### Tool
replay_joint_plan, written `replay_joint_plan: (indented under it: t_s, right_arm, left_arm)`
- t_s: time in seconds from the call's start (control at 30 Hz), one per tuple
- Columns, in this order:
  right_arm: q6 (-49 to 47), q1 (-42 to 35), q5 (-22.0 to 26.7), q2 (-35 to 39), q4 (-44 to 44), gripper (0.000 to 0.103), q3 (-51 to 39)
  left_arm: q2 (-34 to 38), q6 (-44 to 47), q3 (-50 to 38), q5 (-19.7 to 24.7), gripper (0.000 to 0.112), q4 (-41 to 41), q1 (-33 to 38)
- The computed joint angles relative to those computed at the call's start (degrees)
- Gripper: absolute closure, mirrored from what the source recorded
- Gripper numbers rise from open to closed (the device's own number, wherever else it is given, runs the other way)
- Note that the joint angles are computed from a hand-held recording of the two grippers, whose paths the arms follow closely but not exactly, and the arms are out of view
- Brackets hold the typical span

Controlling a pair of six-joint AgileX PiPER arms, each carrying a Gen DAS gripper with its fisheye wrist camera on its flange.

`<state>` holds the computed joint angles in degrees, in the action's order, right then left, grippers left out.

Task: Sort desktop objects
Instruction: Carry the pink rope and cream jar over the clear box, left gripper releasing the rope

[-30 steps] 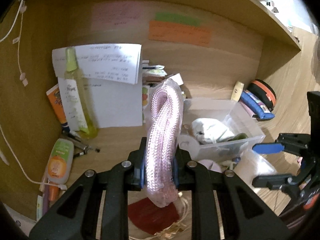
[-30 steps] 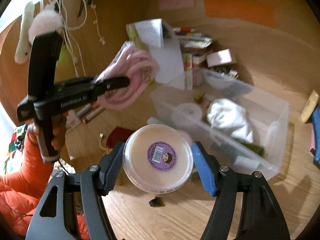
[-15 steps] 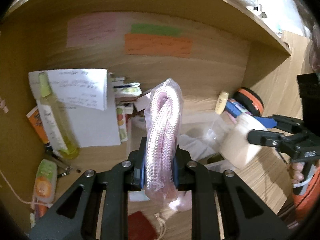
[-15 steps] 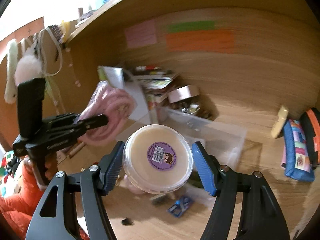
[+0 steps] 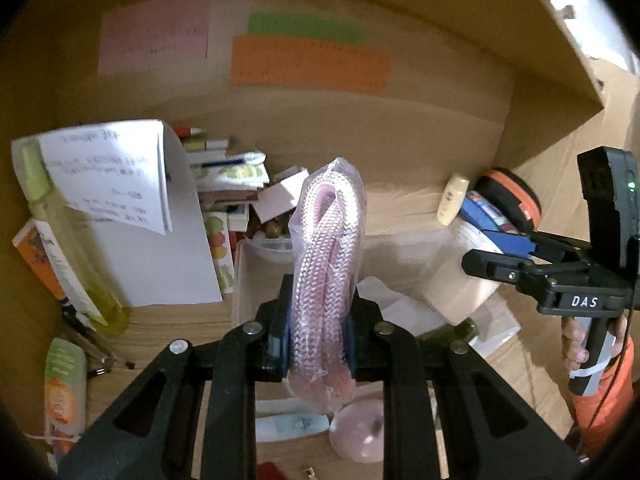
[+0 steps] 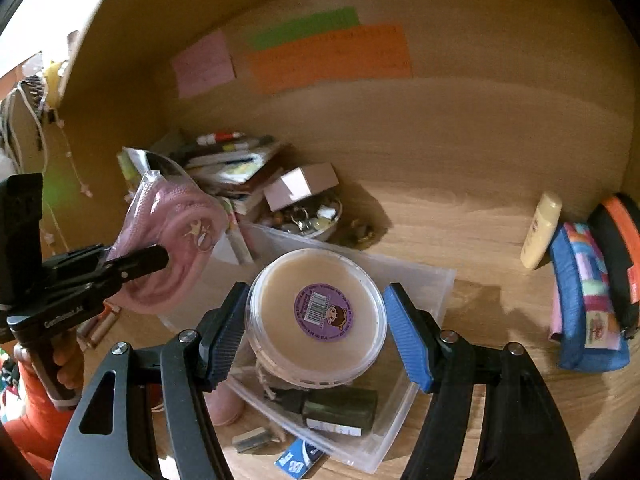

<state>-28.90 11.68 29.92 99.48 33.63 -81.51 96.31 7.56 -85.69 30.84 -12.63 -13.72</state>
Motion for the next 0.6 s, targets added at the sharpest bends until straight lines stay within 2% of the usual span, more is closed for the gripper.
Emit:
replay_joint_plan:
  t_s: [0.27,0.4,0.6]
  right_arm:
    - [3.97,-0.11,-1.16,2.93,-6.91,0.038,-1.03]
    - [10.96,0.84,-1.86,2.79,-17.83,0.038,-1.08]
    - [14.56,1.7,0.71,5.26,-24.77,0.038,-4.5]
  left_arm:
    - [7.2,-3.8,-4.62,2.37,0.092,2.55,0.86]
    - [7.94,-3.09,-4.03,1.7,0.092,1.69,1.4]
    - [8.55,-3.08,-4.06,1.42,0.092,1.96,1.13]
